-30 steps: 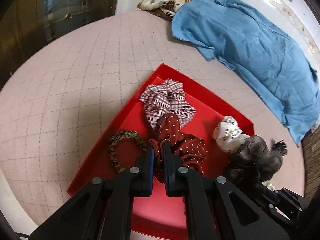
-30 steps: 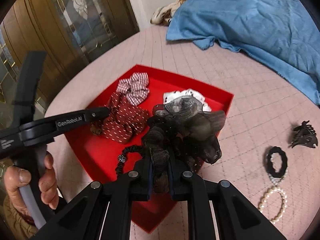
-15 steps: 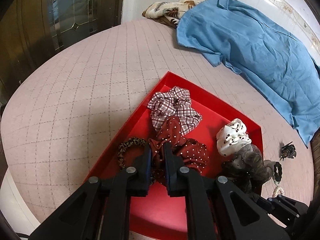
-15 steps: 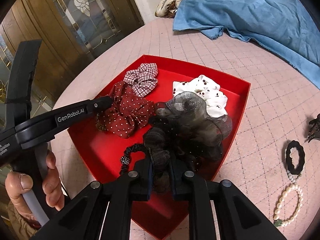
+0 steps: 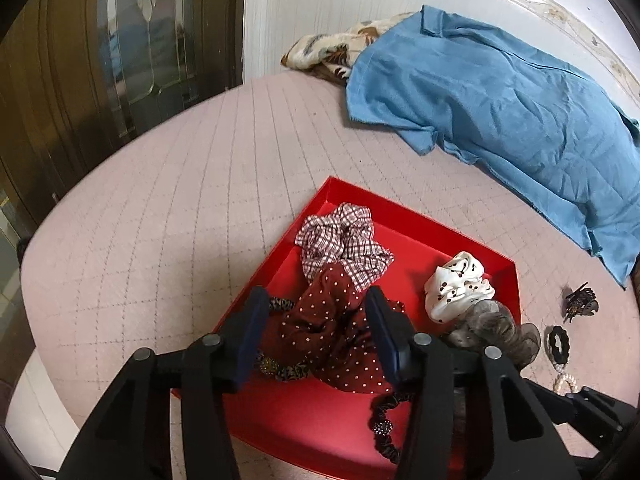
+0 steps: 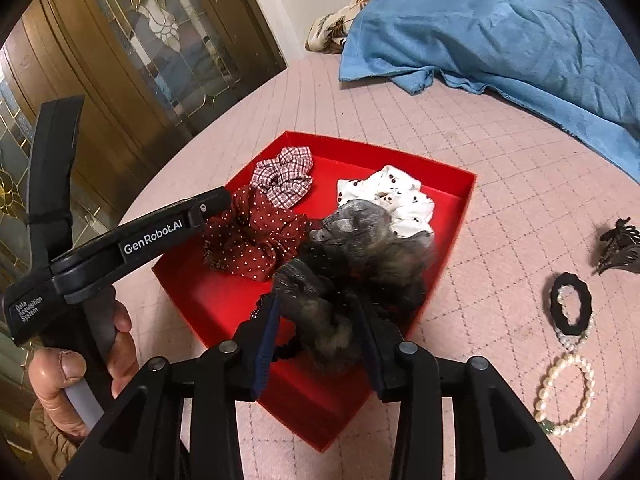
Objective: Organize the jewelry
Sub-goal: 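Open the left tool over the red tray while the right tool releases the grey scrunchie, then move the right tool to the white pearl bracelet while the left tool grasps the black beaded hair tie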
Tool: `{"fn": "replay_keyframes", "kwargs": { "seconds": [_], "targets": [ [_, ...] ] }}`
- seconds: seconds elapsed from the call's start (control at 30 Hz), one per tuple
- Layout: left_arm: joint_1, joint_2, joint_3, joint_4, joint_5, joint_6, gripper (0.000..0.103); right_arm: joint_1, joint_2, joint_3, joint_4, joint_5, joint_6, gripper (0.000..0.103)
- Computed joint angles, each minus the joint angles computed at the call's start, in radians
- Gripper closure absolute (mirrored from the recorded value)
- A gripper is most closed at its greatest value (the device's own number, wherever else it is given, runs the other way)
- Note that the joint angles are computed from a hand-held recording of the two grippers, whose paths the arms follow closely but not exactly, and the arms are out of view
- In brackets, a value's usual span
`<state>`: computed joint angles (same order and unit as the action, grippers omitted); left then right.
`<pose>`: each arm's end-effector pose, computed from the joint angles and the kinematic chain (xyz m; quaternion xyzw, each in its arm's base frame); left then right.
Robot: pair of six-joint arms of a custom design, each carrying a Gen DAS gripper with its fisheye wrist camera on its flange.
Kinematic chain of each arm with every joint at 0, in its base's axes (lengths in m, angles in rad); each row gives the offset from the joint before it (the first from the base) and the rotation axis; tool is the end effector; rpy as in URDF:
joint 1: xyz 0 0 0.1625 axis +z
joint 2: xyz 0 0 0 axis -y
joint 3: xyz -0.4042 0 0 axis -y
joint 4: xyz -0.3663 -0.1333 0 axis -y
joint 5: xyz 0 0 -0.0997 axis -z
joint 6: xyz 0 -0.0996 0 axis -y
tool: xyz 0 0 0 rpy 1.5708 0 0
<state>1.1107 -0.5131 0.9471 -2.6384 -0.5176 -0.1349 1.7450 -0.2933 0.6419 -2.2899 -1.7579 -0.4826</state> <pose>-0.1556 -0.8091 0.2262 -0.0215 0.8360 -0.3975 0.3777 0.2620 -0.8267 0.0991 0.2993 -0.9318 0.1671 0.1189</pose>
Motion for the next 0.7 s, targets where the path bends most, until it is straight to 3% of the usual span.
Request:
{"fn": "replay_keyframes", "kwargs": {
  "seconds": [0.23,0.37,0.7],
  "targets": [
    [-0.014,0.007,0.003,-0.018,0.029,0.039,0.051,-0.008,-0.063,0.087,-0.064,0.013,0.029,0.054],
    [-0.021,0.009,0.009,-0.038,0.037,0.053,0.045,-0.013,-0.098,0.138,-0.108,0.012,0.043,0.045],
    [-0.036,0.022,0.007,-0.043,0.055,0.07,0.043,-0.033,-0.179,0.253,-0.194,-0.001,0.075,0.043]
  ]
}}
